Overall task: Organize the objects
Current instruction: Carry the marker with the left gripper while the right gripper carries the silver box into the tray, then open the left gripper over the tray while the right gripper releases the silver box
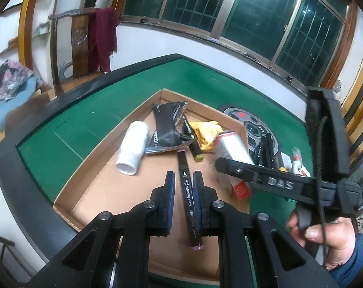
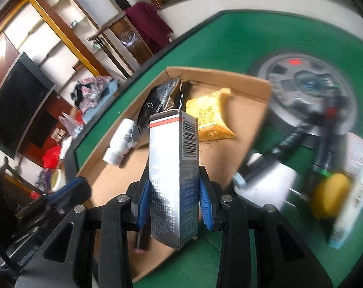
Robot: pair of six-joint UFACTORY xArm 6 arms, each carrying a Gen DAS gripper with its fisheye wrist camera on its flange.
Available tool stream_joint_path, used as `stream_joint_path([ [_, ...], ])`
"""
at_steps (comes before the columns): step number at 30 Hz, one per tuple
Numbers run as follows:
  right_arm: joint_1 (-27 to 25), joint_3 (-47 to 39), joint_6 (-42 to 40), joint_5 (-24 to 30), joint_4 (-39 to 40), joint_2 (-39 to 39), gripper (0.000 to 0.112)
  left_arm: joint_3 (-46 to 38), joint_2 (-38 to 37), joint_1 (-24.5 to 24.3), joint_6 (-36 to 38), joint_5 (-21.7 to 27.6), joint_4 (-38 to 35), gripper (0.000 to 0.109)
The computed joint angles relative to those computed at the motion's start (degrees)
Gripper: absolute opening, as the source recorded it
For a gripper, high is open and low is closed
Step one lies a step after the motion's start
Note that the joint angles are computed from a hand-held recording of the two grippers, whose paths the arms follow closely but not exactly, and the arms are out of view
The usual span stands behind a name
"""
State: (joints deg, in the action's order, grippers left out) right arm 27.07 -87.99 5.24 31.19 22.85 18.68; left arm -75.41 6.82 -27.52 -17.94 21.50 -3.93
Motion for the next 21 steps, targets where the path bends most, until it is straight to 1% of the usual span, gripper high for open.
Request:
stream_joint_path([
  [3, 0.09, -4.03, 2.85, 2.81, -3.46, 3.33, 0.027, 0.01, 0.22, 0.08, 1.06, 0.19, -0.92, 0.012],
  [5, 0.48, -4.91, 3.57, 2.92, -5.38, 4.06, 0.027, 0.14, 0.11, 0.06, 1.43, 0.13, -1.39, 0.012],
  [7, 0.68, -5.49, 2.84, 3.32, -5.31, 4.33, 0.027, -0.17, 0.27, 0.04, 1.84, 0.45, -1.67, 0.012],
  [9, 0.77, -5.5, 0.26, 4.33, -3.07, 4.21, 0.027, -0.37, 0.3, -0.1, 2.05, 0.94, -1.93, 0.012],
  [10, 0.6, -4.7, -1.68, 4.51, -0.02, 3.59, 0.028, -0.43, 0.24, -0.15, 2.19, 1.14, -1.93, 0.012],
  [11, 0.49, -4.0, -2.26, 4.19, 1.12, 3.07, 0.028, -0.44, 0.16, -0.28, 2.08, 1.25, -1.66, 0.012],
  [15, 0.07, 1.82, -3.11, 0.46, 1.79, -1.59, 0.028, -0.37, -0.26, -0.98, 1.52, 1.79, -0.56, 0.012],
  [16, -0.31, 3.93, -3.8, -0.56, 2.84, -3.36, 0.029, -0.3, -0.36, -1.13, 1.28, 1.71, -0.25, 0.012],
  [17, -0.11, 3.64, -3.03, -0.68, 2.6, -3.53, 0.031, -0.49, -0.39, -1.37, 1.02, 1.95, 0.15, 0.012],
  [19, -0.92, 7.62, -4.24, -2.26, 4.76, -6.86, 0.036, -0.7, -0.49, -1.86, 1.18, 2.28, 0.08, 0.012],
  [21, -1.68, 11.22, -6.13, -3.5, 7.14, -9.99, 0.038, -0.83, -0.69, -2.66, 1.5, 2.67, -0.01, 0.012],
])
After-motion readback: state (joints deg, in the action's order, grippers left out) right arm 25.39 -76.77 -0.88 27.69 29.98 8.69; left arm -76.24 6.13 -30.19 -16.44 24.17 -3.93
